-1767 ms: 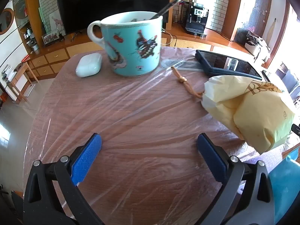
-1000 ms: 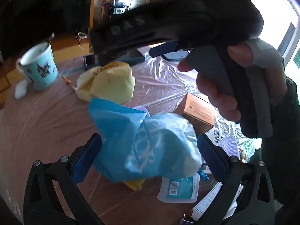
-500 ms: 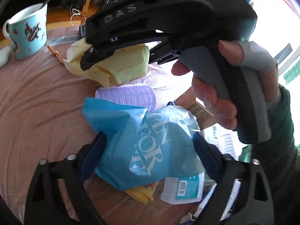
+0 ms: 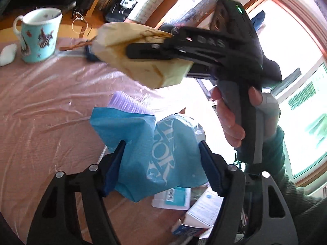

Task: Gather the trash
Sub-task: 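Carry both bags over the black trash bin with both tools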

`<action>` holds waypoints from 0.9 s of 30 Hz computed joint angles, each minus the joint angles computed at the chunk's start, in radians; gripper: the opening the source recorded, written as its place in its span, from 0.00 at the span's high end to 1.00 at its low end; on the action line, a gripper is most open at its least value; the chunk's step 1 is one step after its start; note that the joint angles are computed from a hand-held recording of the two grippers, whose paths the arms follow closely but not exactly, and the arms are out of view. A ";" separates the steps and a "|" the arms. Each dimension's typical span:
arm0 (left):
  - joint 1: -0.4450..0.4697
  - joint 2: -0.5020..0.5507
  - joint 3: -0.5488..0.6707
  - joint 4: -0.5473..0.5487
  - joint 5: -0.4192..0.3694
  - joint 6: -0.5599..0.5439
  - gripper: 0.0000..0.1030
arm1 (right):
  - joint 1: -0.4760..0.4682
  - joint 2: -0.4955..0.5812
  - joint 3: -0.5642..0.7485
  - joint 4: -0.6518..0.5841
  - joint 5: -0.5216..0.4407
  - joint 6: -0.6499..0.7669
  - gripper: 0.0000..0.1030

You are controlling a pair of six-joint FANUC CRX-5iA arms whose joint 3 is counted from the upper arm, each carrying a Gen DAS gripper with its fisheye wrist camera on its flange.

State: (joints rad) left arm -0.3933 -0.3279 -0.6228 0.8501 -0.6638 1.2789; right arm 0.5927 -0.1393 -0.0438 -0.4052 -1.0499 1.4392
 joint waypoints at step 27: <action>-0.232 -0.252 0.113 -0.799 0.048 0.805 0.31 | -0.045 -0.775 -0.432 -0.001 -0.021 -0.045 0.51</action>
State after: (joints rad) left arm -0.6248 -0.5796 -0.5098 0.0511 -0.6161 2.0837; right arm 0.5472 -0.9145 -0.4761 -0.4066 -1.0705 1.3942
